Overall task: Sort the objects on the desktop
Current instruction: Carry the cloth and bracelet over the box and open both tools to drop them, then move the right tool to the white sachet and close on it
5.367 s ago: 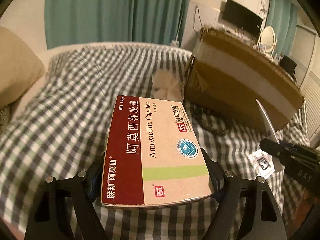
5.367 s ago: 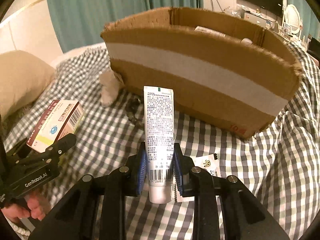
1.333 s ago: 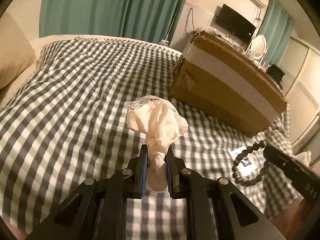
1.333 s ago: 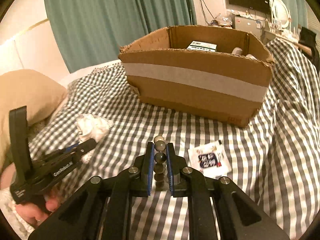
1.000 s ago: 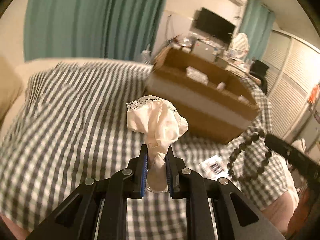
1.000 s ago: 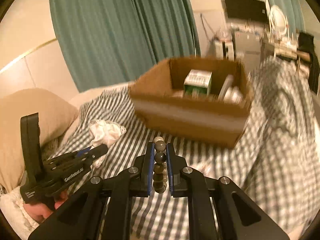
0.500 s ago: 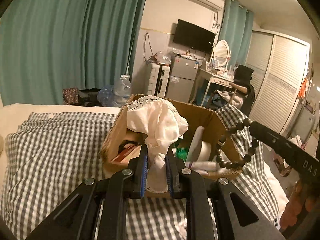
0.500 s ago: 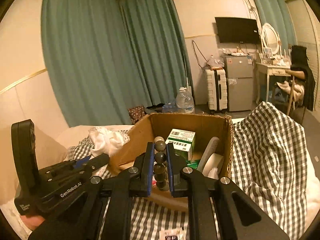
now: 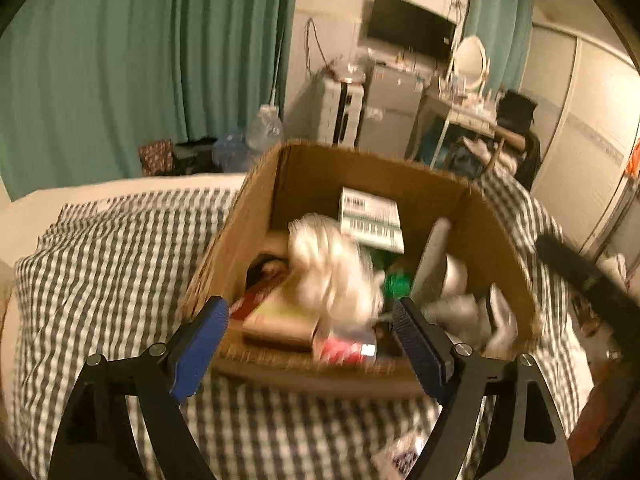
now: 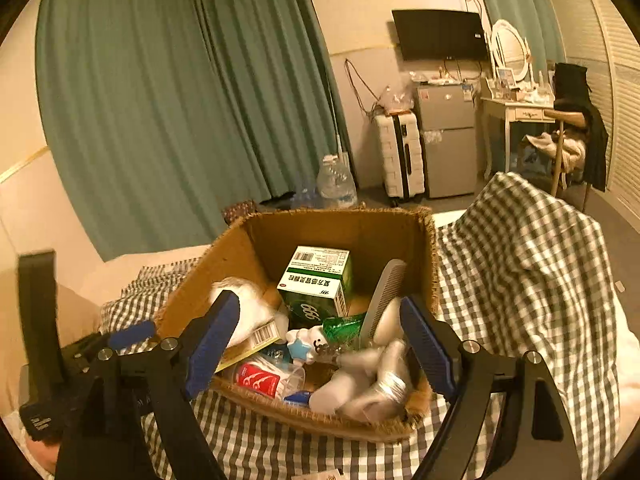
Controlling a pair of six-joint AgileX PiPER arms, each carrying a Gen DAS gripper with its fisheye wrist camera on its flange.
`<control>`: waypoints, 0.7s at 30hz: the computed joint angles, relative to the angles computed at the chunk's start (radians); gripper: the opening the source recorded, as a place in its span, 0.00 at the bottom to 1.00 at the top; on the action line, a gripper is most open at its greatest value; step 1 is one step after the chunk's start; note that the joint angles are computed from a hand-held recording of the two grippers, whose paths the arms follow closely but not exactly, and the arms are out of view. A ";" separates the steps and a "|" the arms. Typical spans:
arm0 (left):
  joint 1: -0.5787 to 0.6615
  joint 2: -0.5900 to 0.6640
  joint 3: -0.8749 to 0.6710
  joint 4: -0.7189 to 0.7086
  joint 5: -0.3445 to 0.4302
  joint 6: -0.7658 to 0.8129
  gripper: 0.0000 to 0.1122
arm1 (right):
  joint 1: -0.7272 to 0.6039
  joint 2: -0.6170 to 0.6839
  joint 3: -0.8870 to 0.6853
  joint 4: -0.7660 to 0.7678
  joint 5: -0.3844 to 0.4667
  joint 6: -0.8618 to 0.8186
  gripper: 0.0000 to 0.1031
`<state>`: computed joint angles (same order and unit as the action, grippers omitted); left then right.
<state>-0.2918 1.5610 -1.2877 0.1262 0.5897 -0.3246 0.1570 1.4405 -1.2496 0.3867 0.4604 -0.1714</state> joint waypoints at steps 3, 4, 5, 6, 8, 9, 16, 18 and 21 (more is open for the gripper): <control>-0.008 -0.101 0.096 0.047 0.017 -0.040 0.77 | -0.003 -0.077 0.042 -0.044 0.022 0.036 0.81; -0.009 -0.133 0.121 0.055 0.022 -0.050 0.77 | -0.002 -0.119 0.065 -0.056 0.033 0.044 0.81; -0.007 -0.170 0.146 0.051 0.031 -0.050 0.77 | 0.003 -0.151 0.082 -0.074 0.040 0.060 0.81; -0.004 -0.216 0.172 0.036 0.050 -0.039 0.77 | 0.006 -0.170 0.089 -0.082 0.050 0.066 0.81; -0.002 -0.277 0.186 0.014 0.112 -0.010 0.77 | 0.030 -0.227 0.103 -0.131 0.084 0.100 0.81; 0.005 -0.304 0.192 0.005 0.133 0.014 0.77 | 0.047 -0.248 0.106 -0.167 0.097 0.130 0.81; 0.008 -0.480 0.223 0.040 0.174 -0.018 0.80 | 0.205 -0.345 0.127 -0.388 0.145 0.335 0.81; 0.009 -0.523 0.265 0.060 0.151 -0.049 0.80 | 0.239 -0.357 0.158 -0.411 0.140 0.362 0.81; 0.015 -0.595 0.392 0.106 0.078 -0.103 0.83 | 0.275 -0.366 0.245 -0.442 0.110 0.403 0.81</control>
<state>-0.2764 0.9662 -0.8959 0.2322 0.6675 -0.4279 0.4320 1.0746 -1.0046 -0.0554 0.5706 0.2314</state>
